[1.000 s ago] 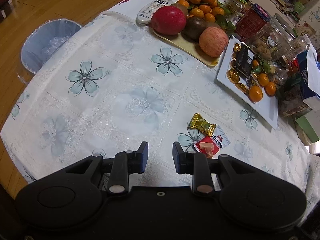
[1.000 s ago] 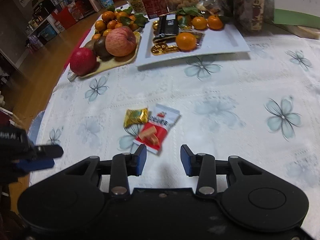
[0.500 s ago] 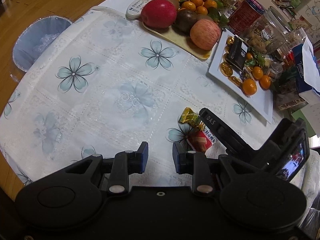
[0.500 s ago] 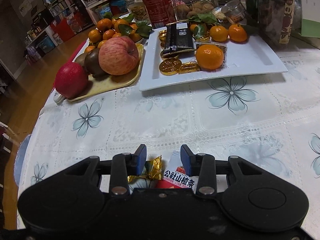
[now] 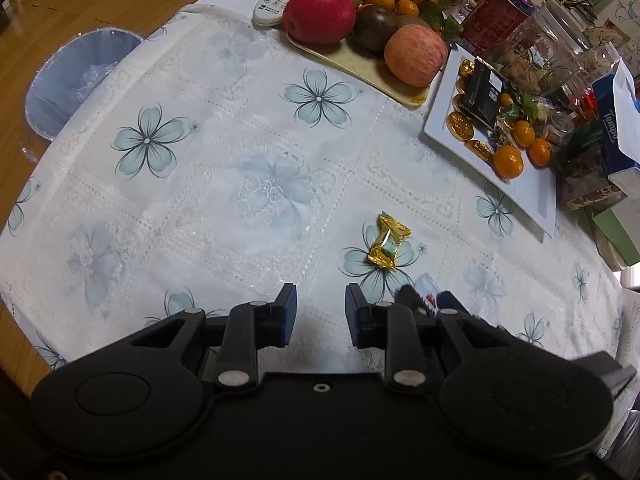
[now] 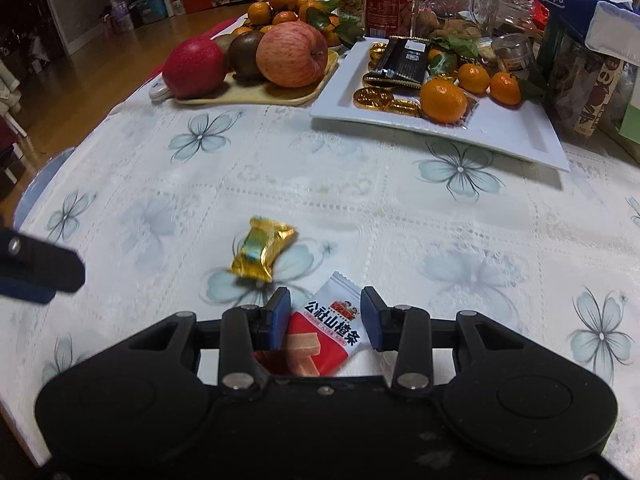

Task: Organize snacks
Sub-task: 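Grasp the gold-wrapped candy with the left gripper while the right lifts its packet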

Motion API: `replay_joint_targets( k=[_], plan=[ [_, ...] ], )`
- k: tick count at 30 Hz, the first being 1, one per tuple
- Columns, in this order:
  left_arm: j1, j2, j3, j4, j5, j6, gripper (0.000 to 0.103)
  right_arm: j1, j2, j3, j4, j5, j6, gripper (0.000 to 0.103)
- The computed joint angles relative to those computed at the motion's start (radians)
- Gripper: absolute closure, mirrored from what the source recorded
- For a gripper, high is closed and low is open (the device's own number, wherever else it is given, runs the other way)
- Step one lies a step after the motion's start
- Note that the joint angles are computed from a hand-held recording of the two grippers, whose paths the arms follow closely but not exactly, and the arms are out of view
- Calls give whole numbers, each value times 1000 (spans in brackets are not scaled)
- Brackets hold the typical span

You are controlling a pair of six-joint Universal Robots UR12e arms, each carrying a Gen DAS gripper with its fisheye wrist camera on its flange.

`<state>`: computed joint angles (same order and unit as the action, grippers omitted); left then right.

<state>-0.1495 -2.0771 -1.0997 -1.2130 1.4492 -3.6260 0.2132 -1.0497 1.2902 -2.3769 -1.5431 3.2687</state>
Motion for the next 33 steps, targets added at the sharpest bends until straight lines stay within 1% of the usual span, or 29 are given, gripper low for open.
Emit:
replay_joint_targets(
  k=[8,11,14,15,19,21,23,25,27,30,33],
  plan=[
    [-16,-18,18,-51,10,36,68,-35,-116,144,22,59,-25,61],
    [-26,-23,24,-66,16,52,68,-51,-142,170,42,74,-1,62],
    [-32,-26,28,-70,5,79,68,-72,-163,191,41,84,62,62],
    [-34,-25,28,-67,4,85,68,-81,-169,196,40,89,89,62],
    [-47,-24,21,-33,38,109,68,-115,-199,219,25,158,179,62],
    [-49,-22,9,-1,48,98,68,-122,-214,231,5,165,200,62],
    [-49,-18,-5,34,50,78,68,-122,-219,232,-1,154,224,61],
    [-53,-15,-22,77,70,61,68,-125,-222,232,-2,165,250,61],
    [-58,-16,-33,108,101,61,68,-125,-219,215,45,172,262,61],
    [-65,-26,-29,131,134,79,68,-127,-217,193,117,187,268,61],
    [-68,-52,6,135,148,92,68,-136,-219,179,200,239,262,61]
  ],
)
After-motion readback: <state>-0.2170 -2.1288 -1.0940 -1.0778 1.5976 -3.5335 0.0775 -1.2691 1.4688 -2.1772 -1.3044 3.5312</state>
